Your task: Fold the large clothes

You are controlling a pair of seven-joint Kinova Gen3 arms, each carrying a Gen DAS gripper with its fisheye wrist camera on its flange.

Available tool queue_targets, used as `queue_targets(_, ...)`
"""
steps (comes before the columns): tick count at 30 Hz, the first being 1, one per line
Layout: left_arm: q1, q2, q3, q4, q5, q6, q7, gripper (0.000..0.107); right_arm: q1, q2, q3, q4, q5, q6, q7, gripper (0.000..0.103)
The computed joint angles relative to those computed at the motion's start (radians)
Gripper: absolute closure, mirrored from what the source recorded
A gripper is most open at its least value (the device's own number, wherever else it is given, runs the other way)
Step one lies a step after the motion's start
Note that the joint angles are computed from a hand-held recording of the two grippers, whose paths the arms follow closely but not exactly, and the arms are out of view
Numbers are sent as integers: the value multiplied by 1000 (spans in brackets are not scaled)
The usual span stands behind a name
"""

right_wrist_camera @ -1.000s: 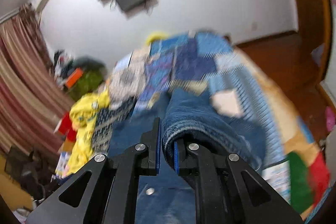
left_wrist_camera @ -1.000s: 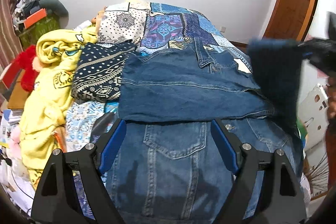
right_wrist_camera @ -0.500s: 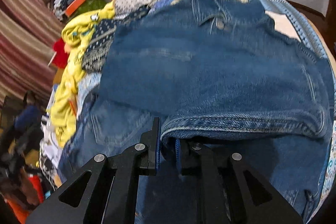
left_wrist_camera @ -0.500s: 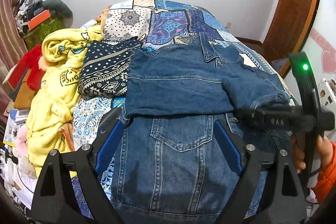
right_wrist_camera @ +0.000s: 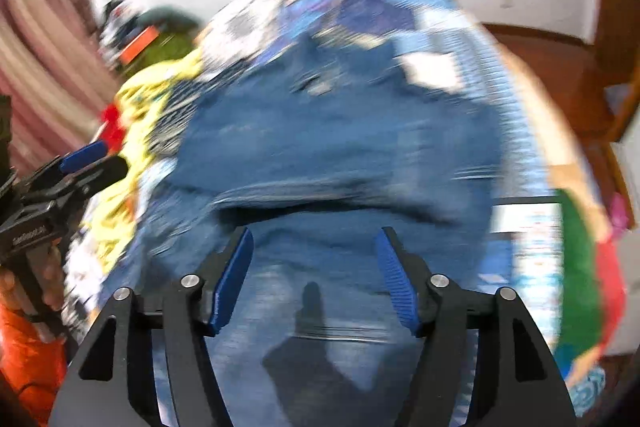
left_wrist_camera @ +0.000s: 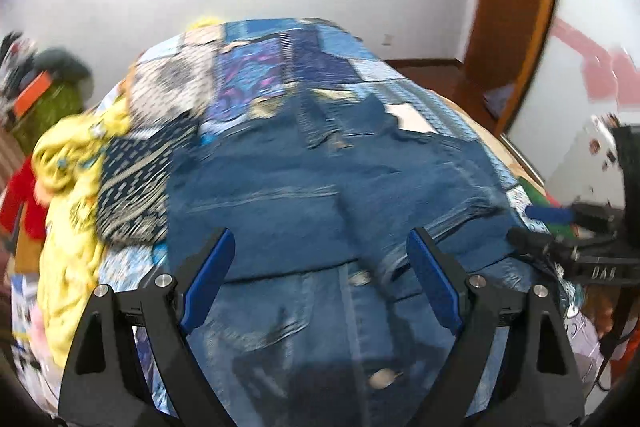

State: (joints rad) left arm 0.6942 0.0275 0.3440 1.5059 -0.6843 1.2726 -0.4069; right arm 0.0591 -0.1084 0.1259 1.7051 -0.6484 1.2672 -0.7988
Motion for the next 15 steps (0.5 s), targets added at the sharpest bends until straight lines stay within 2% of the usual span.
queue_targets(4,39,113,-6,-104,-7,-4,-108,17,24,-23,11,17,80,-117,-26,37)
queue_targets(7,71,207,-27,-188,1,7,-203,17,41,-3,37,19,95,-133,-24,37)
queue_targets(10,77,270,-53,-230,39,-21,-273,18,64,31,47,11,94,-118,-20,36)
queue_targets(12,72,310,-70,-261,78,-24,-319,26,77,43,41,18,99,-117,-23,36)
queue_targets(13,65,327,-76,-275,106,-23,-349,34,82,51,38,21,98,-114,-24,36)
queue_targets(15,46,356,-86,-294,165,-24,-411,38,97,66,38,22,88,-97,-10,36)
